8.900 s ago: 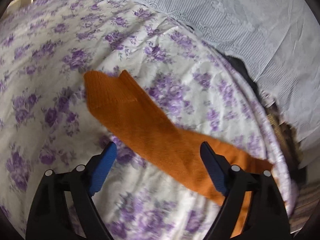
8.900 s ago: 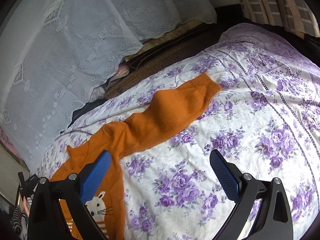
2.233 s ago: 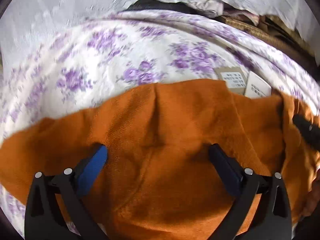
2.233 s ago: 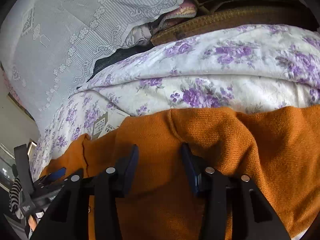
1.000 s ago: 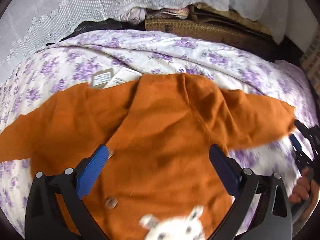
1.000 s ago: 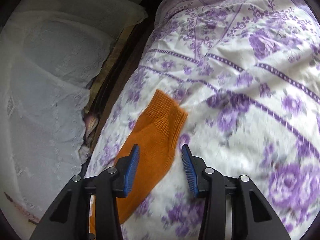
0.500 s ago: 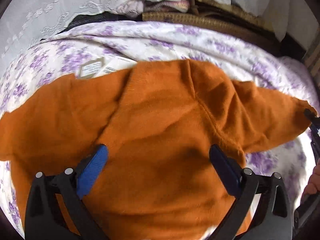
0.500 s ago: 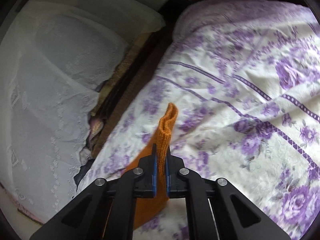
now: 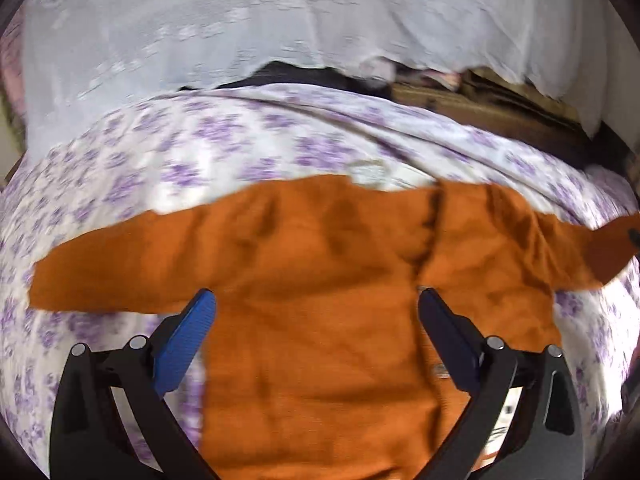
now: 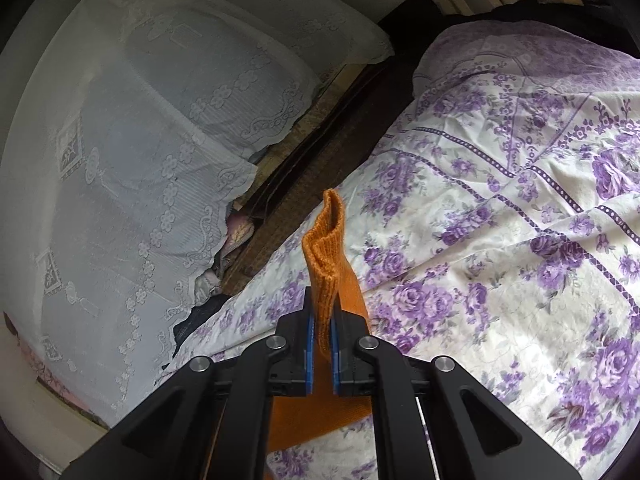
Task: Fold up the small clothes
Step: 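Grasp the sleeve cuff with the right tool and fold it across the body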
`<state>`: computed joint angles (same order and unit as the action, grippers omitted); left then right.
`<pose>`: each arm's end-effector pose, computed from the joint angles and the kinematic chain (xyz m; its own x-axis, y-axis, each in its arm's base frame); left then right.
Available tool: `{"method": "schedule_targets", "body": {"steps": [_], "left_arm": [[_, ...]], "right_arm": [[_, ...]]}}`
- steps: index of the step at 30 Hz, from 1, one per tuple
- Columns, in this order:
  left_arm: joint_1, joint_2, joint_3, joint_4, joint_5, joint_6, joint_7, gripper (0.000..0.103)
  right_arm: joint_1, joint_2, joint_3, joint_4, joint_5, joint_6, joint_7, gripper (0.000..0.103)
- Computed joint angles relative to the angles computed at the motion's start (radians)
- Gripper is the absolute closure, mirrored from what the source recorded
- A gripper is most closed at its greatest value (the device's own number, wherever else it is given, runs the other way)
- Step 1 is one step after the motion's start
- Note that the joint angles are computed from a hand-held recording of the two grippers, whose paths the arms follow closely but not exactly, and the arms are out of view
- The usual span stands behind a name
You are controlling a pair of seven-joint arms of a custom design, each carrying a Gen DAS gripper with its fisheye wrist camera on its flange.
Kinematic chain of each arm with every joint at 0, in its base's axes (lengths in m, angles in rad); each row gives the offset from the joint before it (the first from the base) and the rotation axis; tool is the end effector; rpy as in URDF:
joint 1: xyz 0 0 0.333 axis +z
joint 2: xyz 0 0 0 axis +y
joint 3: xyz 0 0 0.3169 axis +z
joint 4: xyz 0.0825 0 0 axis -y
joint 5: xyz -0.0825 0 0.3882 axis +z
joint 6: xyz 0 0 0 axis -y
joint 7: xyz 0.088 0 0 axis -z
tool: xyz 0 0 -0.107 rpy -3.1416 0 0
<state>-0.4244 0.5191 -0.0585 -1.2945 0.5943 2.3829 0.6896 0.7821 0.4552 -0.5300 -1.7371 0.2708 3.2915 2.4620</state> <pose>0.6785 -0.3371 0.5132 0.0964 -0.9953 0.0017 -0.7347 -0.0723 -0.6745 0.6695 0.2134 0.4906 -0.2039 -0.6632 -0.7201 -0.3616 0.7346 -0.5741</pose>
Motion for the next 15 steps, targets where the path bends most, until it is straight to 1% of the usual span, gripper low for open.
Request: {"method": "schedule_targets", "body": {"steps": [1, 3, 5, 6, 8, 9, 10, 11, 13, 15], "left_arm": [[0.014, -0.015, 0.003, -0.022, -0.010, 0.006, -0.008, 0.005], [0.030, -0.047, 0.012, -0.076, -0.008, 0.021, -0.040, 0.005], [0.046, -0.072, 0.015, -0.125, 0.007, 0.026, -0.038, 0.005], [0.049, -0.081, 0.019, -0.143, 0.027, 0.016, -0.033, 0.005], [0.041, -0.102, 0.046, -0.189, 0.113, -0.018, -0.070, 0.005], [0.047, -0.113, 0.050, -0.212, 0.141, -0.025, -0.089, 0.005], [0.067, -0.126, 0.047, -0.244, 0.142, -0.016, -0.106, 0.005], [0.094, -0.132, 0.033, -0.263, 0.112, -0.001, -0.110, 0.005], [0.158, -0.123, 0.000, -0.273, -0.012, 0.032, -0.099, 0.005], [0.143, -0.124, 0.014, -0.269, 0.028, 0.029, -0.124, 0.005]], "right_arm": [[-0.005, -0.005, 0.009, -0.003, -0.004, 0.006, -0.005, 0.096], [-0.032, -0.009, 0.049, 0.009, -0.016, 0.005, -0.024, 0.096], [-0.045, -0.011, 0.072, 0.015, -0.022, 0.005, -0.035, 0.096], [-0.054, -0.012, 0.087, 0.022, -0.027, 0.003, -0.042, 0.096], [-0.069, -0.013, 0.112, 0.033, -0.037, 0.000, -0.053, 0.096], [-0.060, -0.012, 0.108, 0.041, -0.043, -0.004, -0.057, 0.096], [-0.042, -0.007, 0.091, 0.050, -0.046, -0.011, -0.057, 0.096], [-0.028, -0.004, 0.079, 0.056, -0.052, -0.015, -0.056, 0.096], [-0.008, 0.002, 0.064, 0.066, -0.064, -0.020, -0.050, 0.096], [0.005, 0.010, 0.060, 0.087, -0.082, -0.034, -0.044, 0.096]]}}
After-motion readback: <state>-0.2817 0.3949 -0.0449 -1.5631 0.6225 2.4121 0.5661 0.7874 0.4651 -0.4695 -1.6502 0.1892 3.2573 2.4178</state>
